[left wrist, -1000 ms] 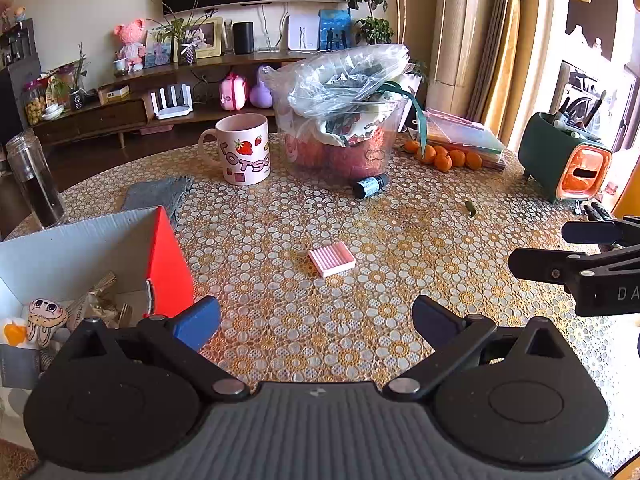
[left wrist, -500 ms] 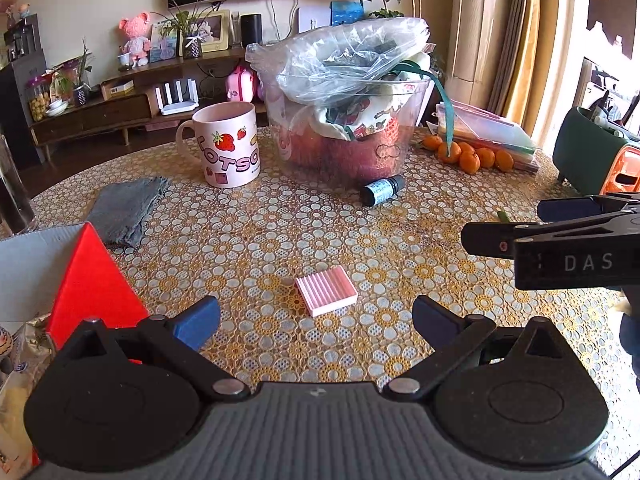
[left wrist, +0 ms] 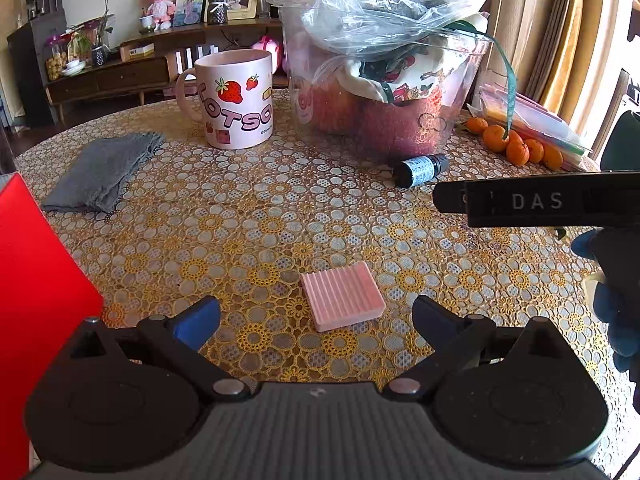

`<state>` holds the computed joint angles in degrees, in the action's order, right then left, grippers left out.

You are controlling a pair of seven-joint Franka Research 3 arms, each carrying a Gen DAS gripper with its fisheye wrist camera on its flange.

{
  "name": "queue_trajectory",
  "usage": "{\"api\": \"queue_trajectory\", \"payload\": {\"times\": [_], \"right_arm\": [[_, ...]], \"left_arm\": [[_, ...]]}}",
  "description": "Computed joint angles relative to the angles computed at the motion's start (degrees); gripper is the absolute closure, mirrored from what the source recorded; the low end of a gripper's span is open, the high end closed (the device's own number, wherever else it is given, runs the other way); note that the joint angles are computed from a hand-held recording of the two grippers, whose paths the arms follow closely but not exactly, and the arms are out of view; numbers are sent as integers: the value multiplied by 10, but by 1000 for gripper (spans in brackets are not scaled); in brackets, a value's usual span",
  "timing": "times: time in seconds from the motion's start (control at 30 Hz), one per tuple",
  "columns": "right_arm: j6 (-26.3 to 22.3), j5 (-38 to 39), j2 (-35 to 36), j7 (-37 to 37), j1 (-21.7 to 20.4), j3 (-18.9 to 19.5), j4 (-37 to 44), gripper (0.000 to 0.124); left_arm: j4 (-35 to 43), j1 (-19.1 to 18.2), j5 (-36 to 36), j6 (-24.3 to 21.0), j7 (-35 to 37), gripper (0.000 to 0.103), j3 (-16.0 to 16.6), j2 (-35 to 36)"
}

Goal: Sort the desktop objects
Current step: 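Grasp the pink sponge with left tool while right tool grasps the blue-labelled bottle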

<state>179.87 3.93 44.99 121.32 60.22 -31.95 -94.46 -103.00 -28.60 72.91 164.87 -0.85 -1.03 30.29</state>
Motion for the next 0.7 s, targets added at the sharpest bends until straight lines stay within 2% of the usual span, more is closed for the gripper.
{"api": "queue_trajectory", "payload": {"times": [0.17, 0.43, 0.53, 0.7], "right_arm": [[-23, -8, 39, -8, -48, 31, 69, 28], [-54, -44, 90, -6, -110, 75, 170, 30], [-63, -58, 100, -9, -125, 89, 190, 34], [-60, -71, 110, -10, -140, 102, 205, 34]], "left_arm": [[20, -5, -16, -14, 8, 1, 0, 18], [37, -20, -4, -16, -17, 1, 14, 34], [40, -29, 22, -18, -39, 2, 22, 35], [42, -31, 55, -33, -70, 9, 18, 35]]}}
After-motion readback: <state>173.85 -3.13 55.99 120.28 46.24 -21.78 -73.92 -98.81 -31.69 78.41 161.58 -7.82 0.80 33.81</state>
